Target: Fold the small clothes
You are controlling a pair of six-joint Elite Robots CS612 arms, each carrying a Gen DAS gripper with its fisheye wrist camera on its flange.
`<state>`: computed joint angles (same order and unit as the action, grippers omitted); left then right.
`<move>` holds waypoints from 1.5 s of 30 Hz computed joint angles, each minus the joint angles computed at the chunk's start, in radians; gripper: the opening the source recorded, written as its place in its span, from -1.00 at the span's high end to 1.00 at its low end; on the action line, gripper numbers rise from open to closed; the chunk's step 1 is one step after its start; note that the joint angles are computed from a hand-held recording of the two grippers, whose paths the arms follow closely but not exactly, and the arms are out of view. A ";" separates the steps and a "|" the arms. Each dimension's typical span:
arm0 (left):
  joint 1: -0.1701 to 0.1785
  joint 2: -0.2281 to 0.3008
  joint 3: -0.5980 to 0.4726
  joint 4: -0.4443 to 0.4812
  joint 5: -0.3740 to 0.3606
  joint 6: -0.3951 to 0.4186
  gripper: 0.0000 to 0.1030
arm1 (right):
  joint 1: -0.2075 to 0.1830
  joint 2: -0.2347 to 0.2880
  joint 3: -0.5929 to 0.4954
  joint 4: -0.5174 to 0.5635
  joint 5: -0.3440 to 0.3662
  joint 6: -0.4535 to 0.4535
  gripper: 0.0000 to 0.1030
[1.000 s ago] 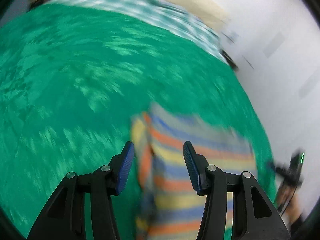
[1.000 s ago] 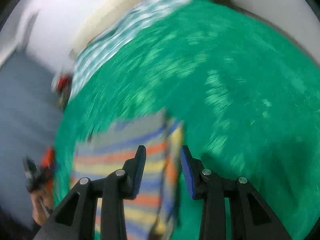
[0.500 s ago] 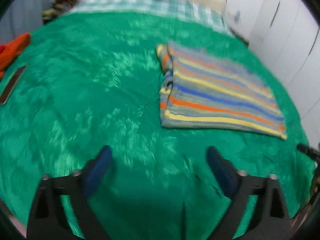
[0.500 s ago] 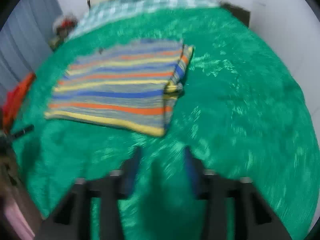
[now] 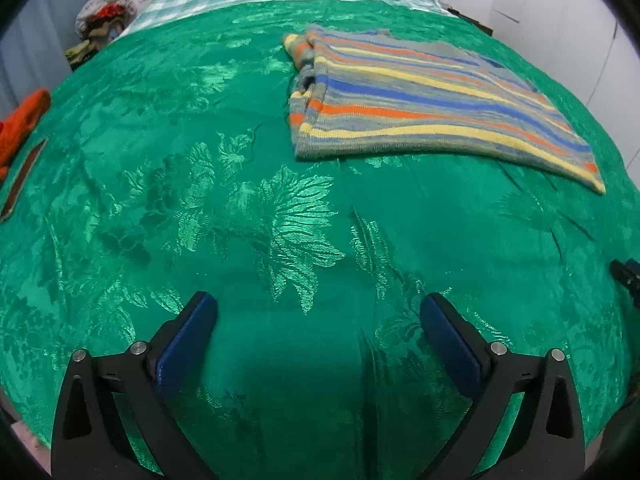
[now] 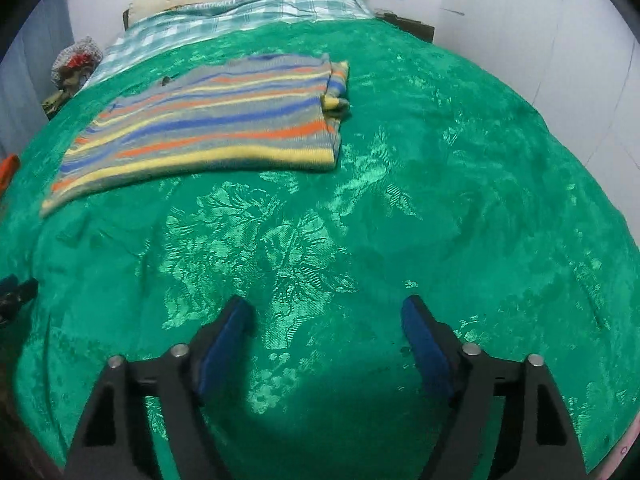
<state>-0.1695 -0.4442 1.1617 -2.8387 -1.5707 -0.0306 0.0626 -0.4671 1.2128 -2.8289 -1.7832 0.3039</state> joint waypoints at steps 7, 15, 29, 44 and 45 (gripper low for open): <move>-0.006 -0.002 0.007 -0.005 0.013 0.006 -0.99 | 0.002 0.005 -0.004 0.003 -0.014 -0.001 -0.76; -0.007 0.001 0.004 -0.006 0.017 0.007 -0.99 | 0.006 0.013 -0.024 0.028 -0.034 0.003 -0.80; -0.010 0.001 0.007 -0.015 0.028 0.006 -0.99 | 0.009 0.016 -0.023 0.016 -0.044 0.005 -0.81; -0.016 0.001 0.021 -0.050 0.049 0.002 -0.99 | 0.009 0.016 -0.002 -0.045 -0.044 -0.004 -0.81; -0.017 0.001 0.022 -0.052 0.051 0.000 -0.99 | 0.009 0.016 0.000 -0.049 -0.042 -0.005 -0.82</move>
<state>-0.1864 -0.4435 1.1840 -2.8910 -1.5200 -0.0301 0.0714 -0.4515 1.2124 -2.8776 -1.8249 0.2988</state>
